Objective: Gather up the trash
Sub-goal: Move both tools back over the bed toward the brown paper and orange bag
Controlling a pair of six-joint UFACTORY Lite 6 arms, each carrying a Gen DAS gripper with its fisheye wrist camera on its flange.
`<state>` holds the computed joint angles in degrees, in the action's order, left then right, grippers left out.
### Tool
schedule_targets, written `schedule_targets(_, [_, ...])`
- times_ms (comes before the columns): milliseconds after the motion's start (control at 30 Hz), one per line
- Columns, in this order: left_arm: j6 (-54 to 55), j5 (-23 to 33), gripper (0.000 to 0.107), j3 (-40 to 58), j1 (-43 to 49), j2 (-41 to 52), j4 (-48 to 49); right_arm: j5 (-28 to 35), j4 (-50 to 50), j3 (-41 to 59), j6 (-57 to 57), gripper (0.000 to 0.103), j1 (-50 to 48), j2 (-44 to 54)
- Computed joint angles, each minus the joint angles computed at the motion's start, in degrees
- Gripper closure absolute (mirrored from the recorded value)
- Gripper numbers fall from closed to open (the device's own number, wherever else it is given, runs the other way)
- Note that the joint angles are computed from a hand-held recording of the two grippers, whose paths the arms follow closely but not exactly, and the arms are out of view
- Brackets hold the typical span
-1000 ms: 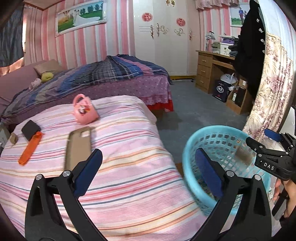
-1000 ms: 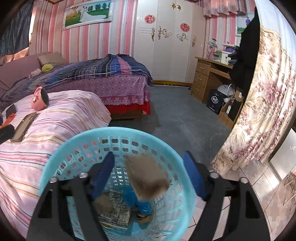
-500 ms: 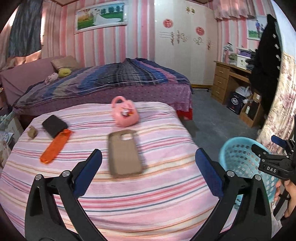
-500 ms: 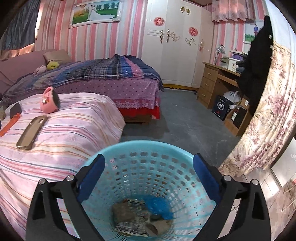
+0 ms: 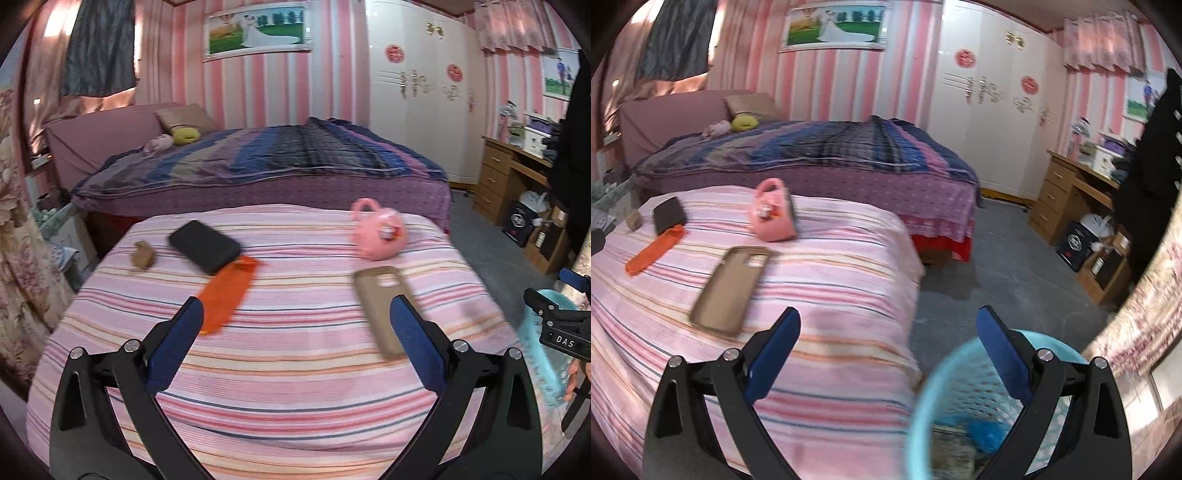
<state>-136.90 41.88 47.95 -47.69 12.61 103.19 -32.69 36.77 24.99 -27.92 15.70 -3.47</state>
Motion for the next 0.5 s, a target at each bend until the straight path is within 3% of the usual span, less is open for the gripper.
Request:
schedule_targets(167, [-3.51, -2.63, 0.010, -8.03, 10.92, -5.35, 8.39, -1.83, 9.99, 10.35, -4.53, 0.009, 10.83, 10.25])
schedule_targets(500, [-17.89, -8.01, 0.010, -13.36, 35.74, -3.62, 33.47, 3.80, 17.49, 39.71, -10.64, 0.009, 22.53, 34.36])
